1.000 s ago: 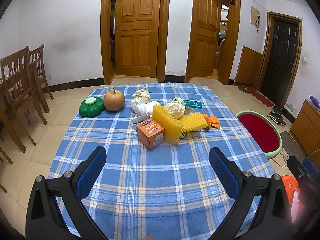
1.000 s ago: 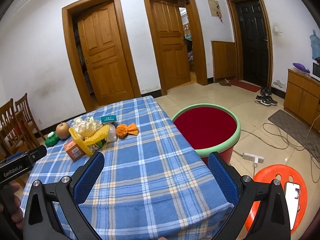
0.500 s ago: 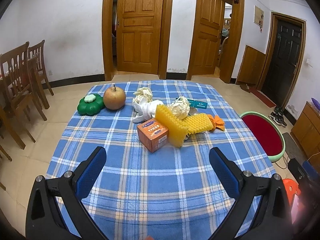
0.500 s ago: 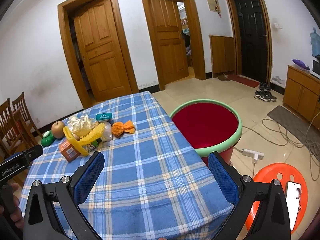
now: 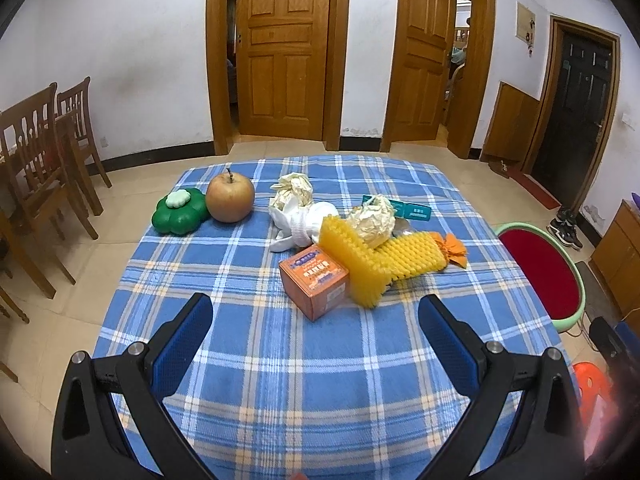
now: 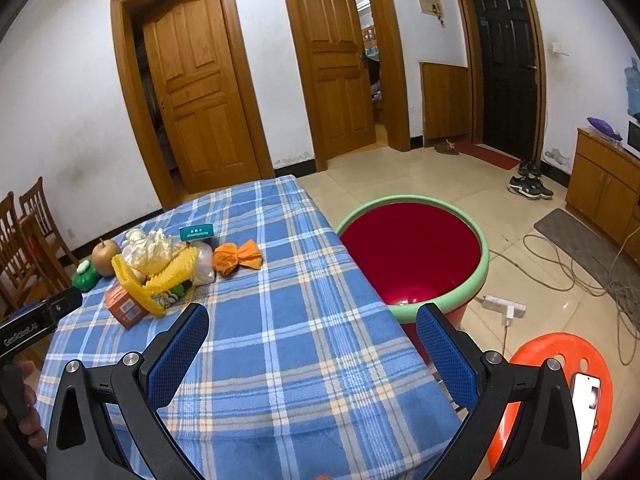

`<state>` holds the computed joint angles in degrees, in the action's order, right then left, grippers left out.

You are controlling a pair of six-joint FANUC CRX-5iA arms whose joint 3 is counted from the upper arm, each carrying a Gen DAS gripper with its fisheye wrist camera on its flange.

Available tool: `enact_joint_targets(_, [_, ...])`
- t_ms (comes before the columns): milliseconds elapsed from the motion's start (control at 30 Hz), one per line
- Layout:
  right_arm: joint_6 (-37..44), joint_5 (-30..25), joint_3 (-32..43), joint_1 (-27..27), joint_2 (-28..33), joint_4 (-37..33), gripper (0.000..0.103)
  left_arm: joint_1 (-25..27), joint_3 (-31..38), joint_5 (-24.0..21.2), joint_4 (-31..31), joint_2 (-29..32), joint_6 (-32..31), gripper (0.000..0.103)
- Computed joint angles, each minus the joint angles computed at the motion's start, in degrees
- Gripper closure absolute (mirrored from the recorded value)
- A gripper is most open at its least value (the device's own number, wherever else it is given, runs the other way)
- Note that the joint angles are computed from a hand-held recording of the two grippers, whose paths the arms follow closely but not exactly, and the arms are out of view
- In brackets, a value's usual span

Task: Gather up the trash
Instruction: 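Grasp the orange box with the left gripper while the right gripper grasps the orange bow-shaped cloth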

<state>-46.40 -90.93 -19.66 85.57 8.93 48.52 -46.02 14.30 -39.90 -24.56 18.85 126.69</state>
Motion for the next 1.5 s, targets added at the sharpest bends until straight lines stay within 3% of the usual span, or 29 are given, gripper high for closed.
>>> enact_joint_targets(267, [2.87, 3.53, -0.99, -2.84, -1.21, 0.29, 0.0, 1.21, 2.77, -1.42, 1.59, 2.88, -2.2, 0.002])
enact_joint_targets(767, [19.99, 21.58, -0.79, -15.58, -2.64, -0.9, 0.0, 3.18, 10.01, -5.23, 4.73, 10.79, -8.71, 0.002])
enact_joint_targets(1067, [34.19, 29.68, 1.3, -23.55, -0.08, -4.86, 0.0, 4.35, 15.14, -7.21, 7.94, 15.64, -10.54, 0.012])
enact_joint_targets(1300, [40.77, 37.14, 1.34, -28.16, 1.35, -5.3, 0.0, 5.68, 16.16, -6.98, 14.48, 17.83, -14.88, 0.036])
enact_joint_targets(1500, [44.69, 41.51, 1.93, -29.98, 2.85, -5.9, 0.001, 6.73, 12.75, -4.55, 15.71, 15.44, -12.45, 0.038])
